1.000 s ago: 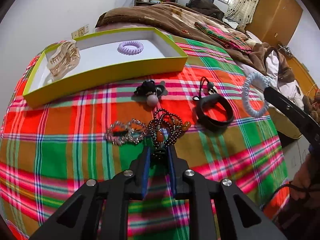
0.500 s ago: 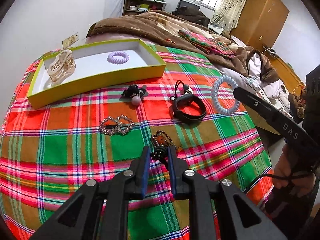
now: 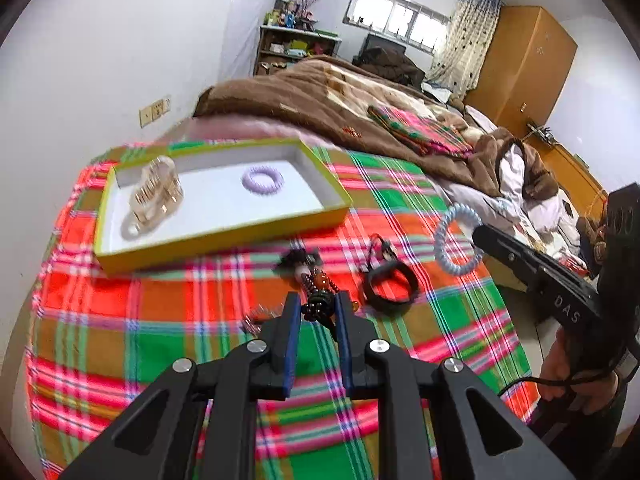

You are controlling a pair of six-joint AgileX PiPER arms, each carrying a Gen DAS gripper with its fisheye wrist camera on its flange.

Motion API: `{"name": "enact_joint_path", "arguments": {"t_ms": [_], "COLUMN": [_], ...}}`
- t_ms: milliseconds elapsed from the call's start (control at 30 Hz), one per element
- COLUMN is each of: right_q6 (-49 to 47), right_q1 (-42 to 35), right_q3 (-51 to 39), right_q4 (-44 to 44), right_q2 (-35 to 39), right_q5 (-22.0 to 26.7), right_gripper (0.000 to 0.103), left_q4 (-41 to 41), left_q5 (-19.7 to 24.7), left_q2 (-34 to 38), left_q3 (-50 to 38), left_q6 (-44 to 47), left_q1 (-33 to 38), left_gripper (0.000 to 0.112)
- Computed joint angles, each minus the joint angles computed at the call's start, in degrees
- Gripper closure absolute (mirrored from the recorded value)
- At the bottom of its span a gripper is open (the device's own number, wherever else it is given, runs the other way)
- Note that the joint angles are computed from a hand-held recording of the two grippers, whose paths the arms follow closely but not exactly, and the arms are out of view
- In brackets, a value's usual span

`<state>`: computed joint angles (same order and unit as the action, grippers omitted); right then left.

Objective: Organize jewelry
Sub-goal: 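Carry the beaded bracelet and blue coil tie into the white box with both tools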

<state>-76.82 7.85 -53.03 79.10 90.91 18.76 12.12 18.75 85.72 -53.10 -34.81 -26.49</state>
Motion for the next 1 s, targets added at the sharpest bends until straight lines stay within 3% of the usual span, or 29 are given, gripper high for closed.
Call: {"name": "enact_joint_path", "arguments": {"t_ms": [200,433,533,733,1000], "right_q6": [11.5,35.9,45.9,65.2,74.8], "right_q1": [2.7,6.0,7.3,10.3,13.7], "right_q3": [-6.5,-19.3,-24.5,-35.5,-48.8], "right_q4": [-11.5,-35.7,-45.6,-65.3,-77.1], "right_q2": [3.4,11.5,15.2,23.1,32.7], "right_q5": [-1.8,-2.2,-1.3,2.8,11.4], "right_gripper": [0.093,0.093,0.093,0.093,0.093], "left_q4": [-5.5,-11.7,-17.8,-25.2,-27.1], "left_q5": [0.4,0.8,1.4,3.1,5.4], "left_q2": [1.4,5.1,7.8,14.0,22.0], "left_q3": [-3.4,-8.7,-11.7,-18.2,-27.0], "left_q6": [7.8,16.7,23.5,31.5,32.0], "left_q1": [5.1,11.2,14.0,17.5,19.3], "left_gripper": [0.094,0.094,0.094,0.094,0.094]}}
